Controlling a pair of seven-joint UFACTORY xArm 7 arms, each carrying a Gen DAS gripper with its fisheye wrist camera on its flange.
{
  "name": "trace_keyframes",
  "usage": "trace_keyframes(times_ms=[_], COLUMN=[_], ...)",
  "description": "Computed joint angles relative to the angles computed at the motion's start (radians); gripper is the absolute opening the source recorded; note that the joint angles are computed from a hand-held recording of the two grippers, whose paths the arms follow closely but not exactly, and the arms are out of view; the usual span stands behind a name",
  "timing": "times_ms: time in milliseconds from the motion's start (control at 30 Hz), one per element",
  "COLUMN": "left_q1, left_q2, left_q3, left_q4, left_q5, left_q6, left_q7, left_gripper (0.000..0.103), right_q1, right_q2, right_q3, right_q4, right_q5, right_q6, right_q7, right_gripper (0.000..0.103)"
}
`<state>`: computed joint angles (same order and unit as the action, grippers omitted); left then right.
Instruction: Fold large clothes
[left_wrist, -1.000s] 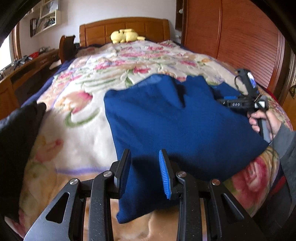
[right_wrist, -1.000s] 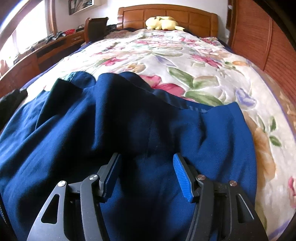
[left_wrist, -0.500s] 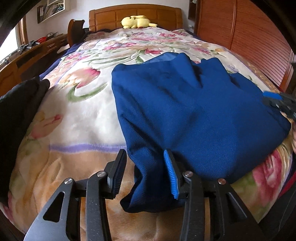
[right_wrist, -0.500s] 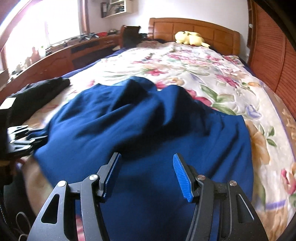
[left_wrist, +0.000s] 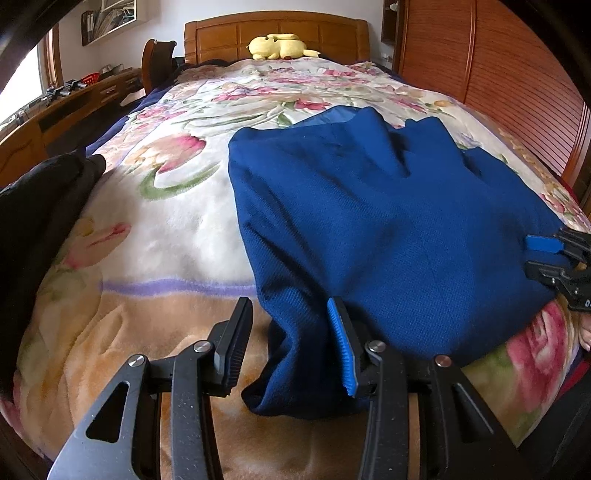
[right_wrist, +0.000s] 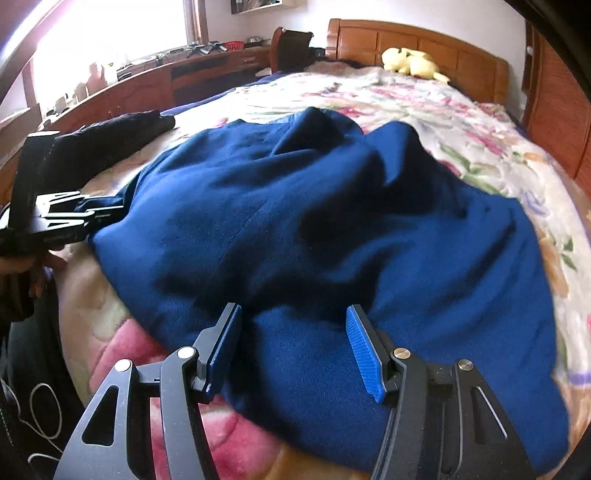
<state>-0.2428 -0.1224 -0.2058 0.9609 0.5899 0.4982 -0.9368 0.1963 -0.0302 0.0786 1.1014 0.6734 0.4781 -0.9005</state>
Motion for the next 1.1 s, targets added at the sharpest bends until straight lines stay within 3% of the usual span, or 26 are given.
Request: trace_keyframes(times_ms=[200, 367, 467, 633, 700, 833, 1000, 1100], left_q1=[-0.010, 0.006, 0.004, 0.010, 0.007, -0.003, 0.008, -0.006], left_q2=[-0.048, -0.071, -0.074, -0.067, -0.067, -0.071, -0.077, -0.019], left_q3=[-0.005, -0.015, -0.002, -0.026, -0.025, -0.020, -0.044, -0.059], left_q4=[-0.035, -0.084, -0.105, -0.084, -0.082, -0.068, 0.024, 0.163], left_q5=[-0.064, -0.099, -0.182, -0.183, -0.187, -0.208, -0.146, -0.114], left_q6=[0.021, -0.044, -0.093, -0.059, -0.058, -0.056, -0.073, -0.039], left_q7=[0.038, -0.002, -0.002, -0.004, 0.001, 0.047, 0.044, 0.085], left_gripper=[0.043, 0.043, 0.043, 0.042, 0.037, 0.014, 0.011, 0.010], right_q1=[-0.006, -0.011, -0.005, -0.010, -0.009, -0.014, -0.033, -0.048], right_q2=[0.043, 0.034, 0.014, 0.018, 0.021, 0.026, 0.030, 0.018], right_q3=[0.011, 0.018, 0.018, 0.006, 0.008, 0.005, -0.004, -0.014], right_q4=[0.048, 0.029, 0.002, 0.016, 0.018, 0.032, 0.062, 0.068], right_q5=[-0.047, -0.033, -0.025, -0.005, -0.018, -0.006, 0.006, 0.005], right_q6=[-0.004, -0.016, -0.022, 0.017, 0.012, 0.039, 0.094, 0.080], right_q7=[0.030, 0.015, 0.010, -0.008, 0.001, -0.011, -0.022, -0.018], right_gripper=[0.061, 0.061, 0.061, 0.062, 0.062, 0.062, 0.061, 0.061])
